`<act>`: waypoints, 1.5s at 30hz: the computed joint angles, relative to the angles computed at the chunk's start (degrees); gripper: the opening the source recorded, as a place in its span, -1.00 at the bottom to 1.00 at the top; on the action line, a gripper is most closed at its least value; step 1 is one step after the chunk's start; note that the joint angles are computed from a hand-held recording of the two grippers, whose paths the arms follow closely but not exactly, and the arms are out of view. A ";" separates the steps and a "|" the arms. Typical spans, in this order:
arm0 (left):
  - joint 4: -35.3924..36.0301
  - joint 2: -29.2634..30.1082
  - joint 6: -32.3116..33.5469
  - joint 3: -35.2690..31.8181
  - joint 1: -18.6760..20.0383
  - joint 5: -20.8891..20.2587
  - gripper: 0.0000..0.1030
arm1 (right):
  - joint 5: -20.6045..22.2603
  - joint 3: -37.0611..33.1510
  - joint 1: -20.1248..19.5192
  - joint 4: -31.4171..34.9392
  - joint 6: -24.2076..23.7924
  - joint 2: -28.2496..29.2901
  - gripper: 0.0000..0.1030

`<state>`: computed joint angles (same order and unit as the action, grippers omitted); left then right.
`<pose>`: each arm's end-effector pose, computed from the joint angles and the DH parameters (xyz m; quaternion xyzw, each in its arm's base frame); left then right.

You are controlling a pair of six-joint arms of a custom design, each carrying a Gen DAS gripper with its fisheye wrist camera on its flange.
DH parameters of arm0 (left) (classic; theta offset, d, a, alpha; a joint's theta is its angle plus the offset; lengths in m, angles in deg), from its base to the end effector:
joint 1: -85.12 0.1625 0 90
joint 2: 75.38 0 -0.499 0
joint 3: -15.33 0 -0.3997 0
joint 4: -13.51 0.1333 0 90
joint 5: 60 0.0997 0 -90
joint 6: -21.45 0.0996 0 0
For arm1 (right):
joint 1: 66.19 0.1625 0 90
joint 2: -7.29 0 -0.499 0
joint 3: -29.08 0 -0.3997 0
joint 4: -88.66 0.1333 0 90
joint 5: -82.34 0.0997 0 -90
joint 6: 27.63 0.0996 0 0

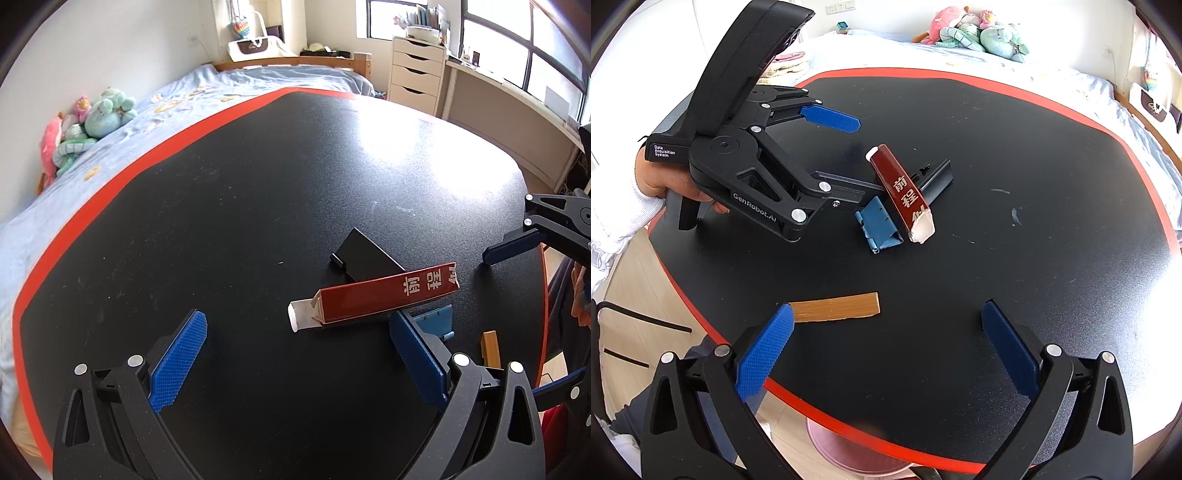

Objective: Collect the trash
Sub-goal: 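Grasp the red SURPR box with the left gripper while the right grasps the wooden stick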

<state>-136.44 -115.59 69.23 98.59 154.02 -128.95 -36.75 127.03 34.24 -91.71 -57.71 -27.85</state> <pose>-0.1287 -0.8031 0.1518 0.5279 0.8172 -0.0989 0.2091 0.2137 -0.6921 0.0631 0.2693 -0.9027 0.1856 0.2797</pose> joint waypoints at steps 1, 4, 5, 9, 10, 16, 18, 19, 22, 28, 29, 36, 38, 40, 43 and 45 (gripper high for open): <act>0.09 -0.06 0.70 0.16 -0.05 -0.35 0.85 | -0.06 0.04 -0.01 -0.06 0.00 -0.01 0.94; 0.57 -0.41 2.91 0.63 -0.07 -2.39 0.85 | -0.04 0.02 -0.04 -0.07 0.04 -0.03 0.94; 0.22 -0.47 3.57 0.88 -0.14 -2.70 0.85 | -0.01 0.09 -0.09 -0.11 0.04 -0.09 0.94; 0.49 -0.75 4.09 1.08 -0.11 -4.21 0.85 | 0.17 0.12 -0.16 -0.12 0.00 -0.18 0.94; 0.82 -0.85 4.14 1.08 -0.06 -4.68 0.84 | 0.17 0.12 -0.16 -0.12 0.00 -0.18 0.94; 2.79 -0.60 4.95 0.63 -0.17 -4.78 0.43 | 0.01 0.09 -0.08 0.02 0.09 -0.20 0.94; 3.52 -0.56 5.02 0.48 -0.22 -4.63 0.28 | 0.04 0.07 -0.08 0.05 0.07 -0.21 0.94; 3.92 -0.57 4.93 0.39 -0.22 -4.82 0.16 | 0.02 0.07 -0.07 0.09 0.06 -0.23 0.94; 4.85 -0.70 3.91 0.20 -0.25 -5.05 -0.07 | -0.02 0.08 -0.05 -0.03 0.11 -0.19 0.94; 5.68 -1.53 2.40 1.07 -0.52 -4.30 -0.56 | -0.43 0.20 0.17 -0.43 -0.16 0.10 0.94; 5.49 -1.69 2.20 1.32 -0.57 -4.00 -0.65 | -0.60 0.17 0.27 -0.51 -0.24 0.22 0.94; 4.04 -3.30 -0.58 2.94 -0.27 -4.50 -0.70 | -1.27 0.64 0.45 -0.36 -0.75 -0.07 0.94; 3.65 -3.87 -1.08 3.44 -0.10 -4.92 -0.70 | -1.64 0.92 0.44 -0.38 -0.82 -0.39 0.94; 3.48 -4.35 -1.67 3.93 0.02 -5.19 -0.70 | -2.68 1.01 0.59 -0.28 -1.36 -0.30 0.94; 3.10 -4.50 -2.16 4.12 0.13 -4.93 -0.70 | -3.69 0.97 0.91 -1.03 -2.84 0.27 0.94; 2.48 -4.80 -2.69 4.55 0.12 -4.72 -0.70 | -3.99 0.89 1.12 -2.39 -3.68 0.79 0.94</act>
<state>-133.96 -120.40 66.54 103.14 154.14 -133.68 -40.73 127.92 35.36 -94.10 -61.39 -27.06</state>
